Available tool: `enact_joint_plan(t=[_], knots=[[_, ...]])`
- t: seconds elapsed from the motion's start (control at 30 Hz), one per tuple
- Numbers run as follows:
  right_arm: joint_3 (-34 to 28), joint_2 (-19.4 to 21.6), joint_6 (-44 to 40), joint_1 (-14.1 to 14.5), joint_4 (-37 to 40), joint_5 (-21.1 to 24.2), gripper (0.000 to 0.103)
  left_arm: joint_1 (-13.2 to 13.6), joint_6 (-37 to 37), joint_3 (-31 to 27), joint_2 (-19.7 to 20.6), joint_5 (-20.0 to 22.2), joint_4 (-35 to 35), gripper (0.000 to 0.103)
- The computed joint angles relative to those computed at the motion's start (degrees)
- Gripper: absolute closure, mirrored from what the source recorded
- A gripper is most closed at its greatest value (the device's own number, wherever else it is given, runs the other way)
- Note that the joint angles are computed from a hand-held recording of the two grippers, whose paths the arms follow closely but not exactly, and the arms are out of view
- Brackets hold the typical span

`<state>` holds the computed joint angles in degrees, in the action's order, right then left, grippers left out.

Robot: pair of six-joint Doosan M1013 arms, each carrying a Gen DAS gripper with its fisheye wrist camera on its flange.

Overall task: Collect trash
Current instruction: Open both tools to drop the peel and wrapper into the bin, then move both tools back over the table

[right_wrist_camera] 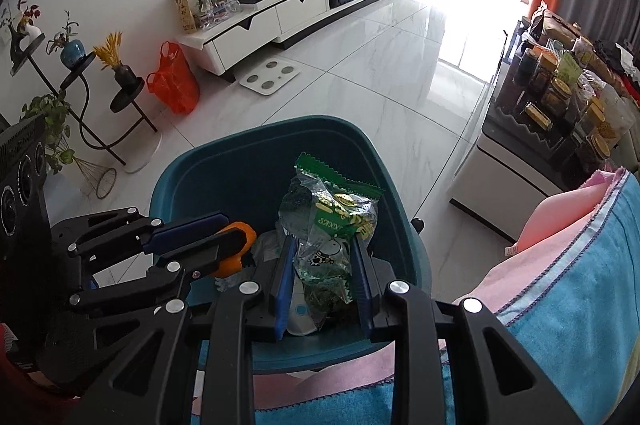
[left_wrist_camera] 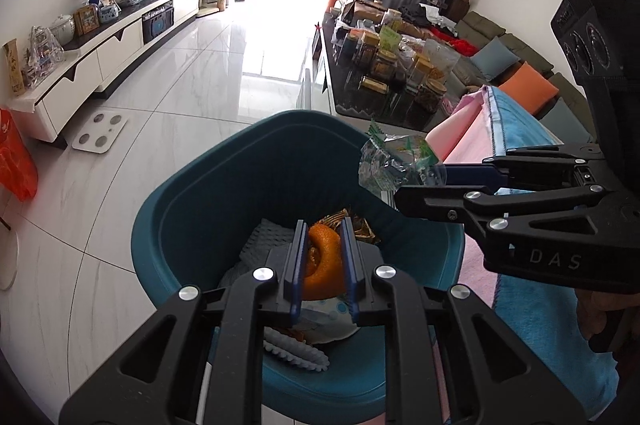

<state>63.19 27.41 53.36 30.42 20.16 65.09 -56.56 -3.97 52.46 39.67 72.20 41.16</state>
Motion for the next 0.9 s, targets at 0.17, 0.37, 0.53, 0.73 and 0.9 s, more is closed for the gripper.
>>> enact_joint_plan(t=[0.17, 0.37, 0.53, 0.73, 0.9], knots=[[-1.6, 1.2, 0.3, 0.3, -1.0, 2.5, 0.078, 0.5, -0.4, 0.6, 0.1, -0.2, 0.0, 0.086], [-2.3, 1.7, 0.3, 0.4, -1.7, 3.6, 0.074, 0.9, 0.0, -0.5, 0.9, 0.4, -0.7, 0.085], [-2.4, 1.8, 0.3, 0.3, -1.8, 3.6, 0.068, 1.0, 0.0, -0.8, 1.3, 0.3, -0.8, 0.080], [-2.2, 1.6, 0.0, -0.2, -0.9, 3.3, 0.060, 0.9, -0.5, -0.2, 1.2, 0.7, -0.4, 0.070], [-2.0, 1.3, 0.5, -0.5, 0.5, 2.6, 0.049, 0.5, -1.1, -0.4, 1.2, 2.6, 0.8, 0.056]])
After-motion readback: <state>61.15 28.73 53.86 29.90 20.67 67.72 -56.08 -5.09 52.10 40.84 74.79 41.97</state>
